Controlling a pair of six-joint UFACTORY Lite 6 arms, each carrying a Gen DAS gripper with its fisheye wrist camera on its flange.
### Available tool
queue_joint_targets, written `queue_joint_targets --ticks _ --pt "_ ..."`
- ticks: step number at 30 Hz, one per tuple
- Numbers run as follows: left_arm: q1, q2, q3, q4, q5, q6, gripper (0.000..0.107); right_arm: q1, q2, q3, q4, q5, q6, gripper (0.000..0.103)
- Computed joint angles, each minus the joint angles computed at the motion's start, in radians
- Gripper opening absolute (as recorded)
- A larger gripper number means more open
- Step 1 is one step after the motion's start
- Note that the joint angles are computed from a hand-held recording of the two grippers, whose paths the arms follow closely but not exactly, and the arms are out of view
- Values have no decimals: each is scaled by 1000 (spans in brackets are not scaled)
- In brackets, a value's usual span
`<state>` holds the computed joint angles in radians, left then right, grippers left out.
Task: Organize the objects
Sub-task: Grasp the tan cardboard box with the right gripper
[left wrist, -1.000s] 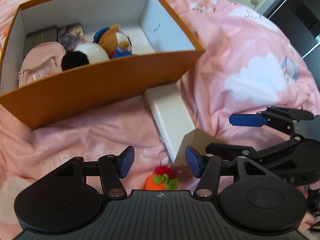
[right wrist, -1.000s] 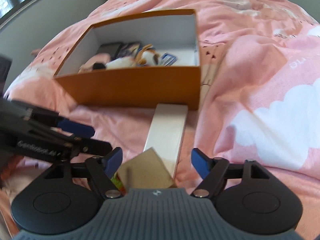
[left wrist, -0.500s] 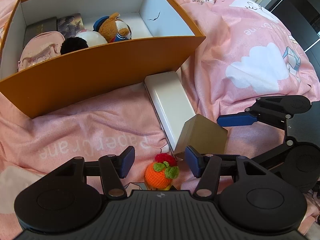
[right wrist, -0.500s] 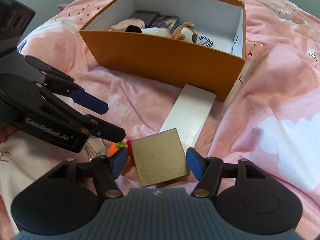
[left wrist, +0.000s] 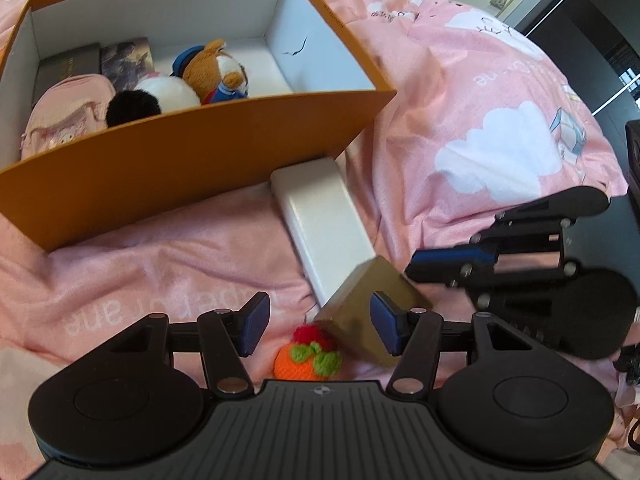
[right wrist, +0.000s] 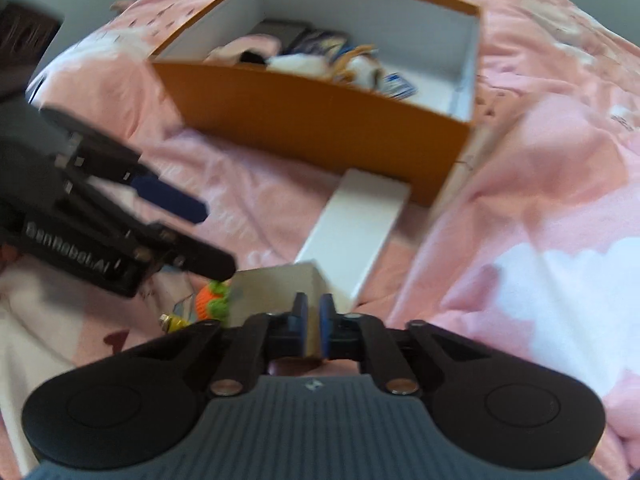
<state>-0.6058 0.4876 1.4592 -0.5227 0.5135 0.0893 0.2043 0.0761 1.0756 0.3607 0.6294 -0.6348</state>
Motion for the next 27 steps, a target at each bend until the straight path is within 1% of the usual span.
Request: queue_joint_targets --ticks 2,5,7,8,9,11,14,18,21,27 --pt "1 19 24 -7 6 6 66 -23 14 24 -19 2 11 6" --pt "-2 33 42 15 10 -16 66 -59 26 44 45 34 -25 15" --pt "1 34 41 26 13 -34 66 -76 28 50 113 62 -65 32" --pt "4 34 39 32 15 -42 66 -76 23 45 135 68 -72 44" --pt "6 33 38 37 16 -49 66 -70 18 39 149 71 -77 47" --pt "11 32 34 40 18 -55 66 -50 14 39 154 85 -72 48" --pt "16 28 25 33 19 -49 66 -12 18 33 134 86 -32 60" --pt "25 29 20 6 23 -19 66 32 39 32 84 79 34 62" --pt "34 30 14 -14 21 -5 66 61 60 27 47 51 63 64" --pt "54 36 9 -16 23 -16 66 112 91 45 -41 17 113 65"
